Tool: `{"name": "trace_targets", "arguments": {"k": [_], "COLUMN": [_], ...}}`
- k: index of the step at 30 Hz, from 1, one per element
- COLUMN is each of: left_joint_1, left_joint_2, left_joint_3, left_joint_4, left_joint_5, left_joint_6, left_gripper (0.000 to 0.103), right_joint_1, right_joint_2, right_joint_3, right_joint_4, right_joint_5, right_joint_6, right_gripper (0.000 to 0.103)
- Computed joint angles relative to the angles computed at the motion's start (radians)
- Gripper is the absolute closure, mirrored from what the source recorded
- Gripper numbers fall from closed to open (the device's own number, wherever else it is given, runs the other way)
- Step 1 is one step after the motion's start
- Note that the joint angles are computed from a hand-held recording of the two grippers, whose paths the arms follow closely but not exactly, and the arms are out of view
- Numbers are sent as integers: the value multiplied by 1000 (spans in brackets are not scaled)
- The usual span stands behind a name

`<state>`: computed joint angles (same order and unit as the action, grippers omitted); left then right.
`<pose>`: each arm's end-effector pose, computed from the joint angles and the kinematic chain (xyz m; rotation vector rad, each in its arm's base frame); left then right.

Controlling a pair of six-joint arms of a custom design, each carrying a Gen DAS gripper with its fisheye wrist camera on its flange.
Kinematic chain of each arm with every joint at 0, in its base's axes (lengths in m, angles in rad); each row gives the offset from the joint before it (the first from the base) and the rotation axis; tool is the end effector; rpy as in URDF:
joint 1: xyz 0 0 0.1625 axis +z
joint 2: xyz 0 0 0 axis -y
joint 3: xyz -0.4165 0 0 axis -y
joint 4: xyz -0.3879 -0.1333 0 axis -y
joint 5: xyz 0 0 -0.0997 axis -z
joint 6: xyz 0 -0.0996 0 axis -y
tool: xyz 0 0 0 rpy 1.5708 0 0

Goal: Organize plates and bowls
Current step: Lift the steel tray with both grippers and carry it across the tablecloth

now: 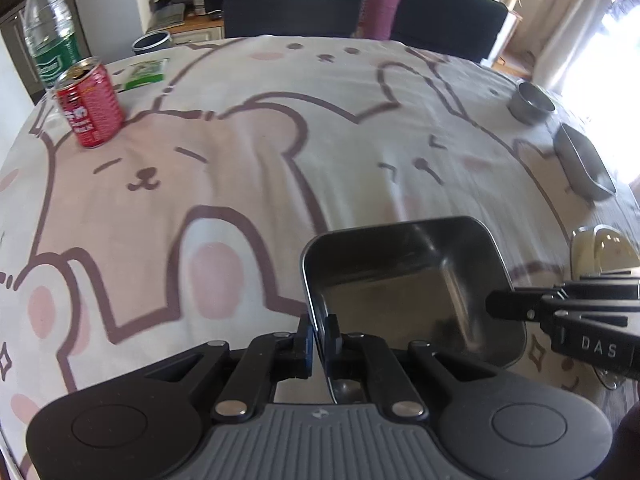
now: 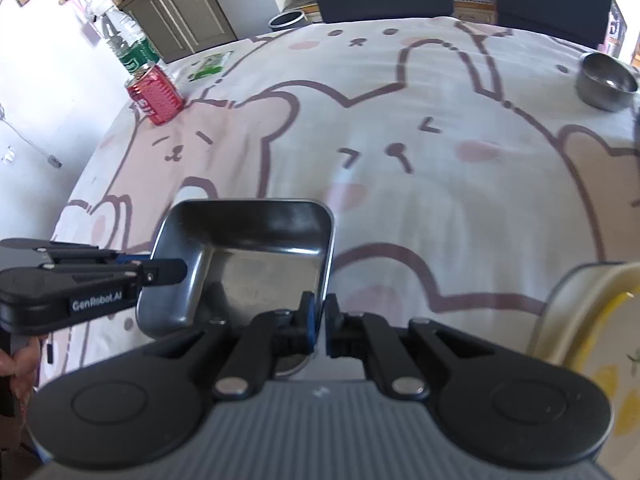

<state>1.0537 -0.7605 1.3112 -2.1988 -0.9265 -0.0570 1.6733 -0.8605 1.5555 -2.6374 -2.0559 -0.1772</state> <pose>-0.1969 -0.7369 0.1749 0.5440 2.4657 -0.3322 0.1575 -0.6819 0.1840 0.2434 -2.5990 0.4657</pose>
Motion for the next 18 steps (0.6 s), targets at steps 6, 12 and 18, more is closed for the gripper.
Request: {"name": "trace_targets", "arguments": {"k": [6, 12, 18], "left_joint_1": [-12, -12, -9], "left_joint_2": [4, 7, 15], "left_joint_3": [19, 24, 16], "left_joint_4": [31, 53, 57], "left_joint_5": [32, 55, 56], "left_joint_6": [-27, -49, -44], "left_gripper": [96, 96, 97], "right_joint_1": [1, 3, 2], "right_joint_2": [-17, -12, -6], "right_joint_3": [33, 36, 21], "right_joint_4": [-11, 0, 28], "right_joint_5": [-34, -46, -49], "right_joint_6": [-18, -20, -11], "right_gripper": [98, 98, 98]}}
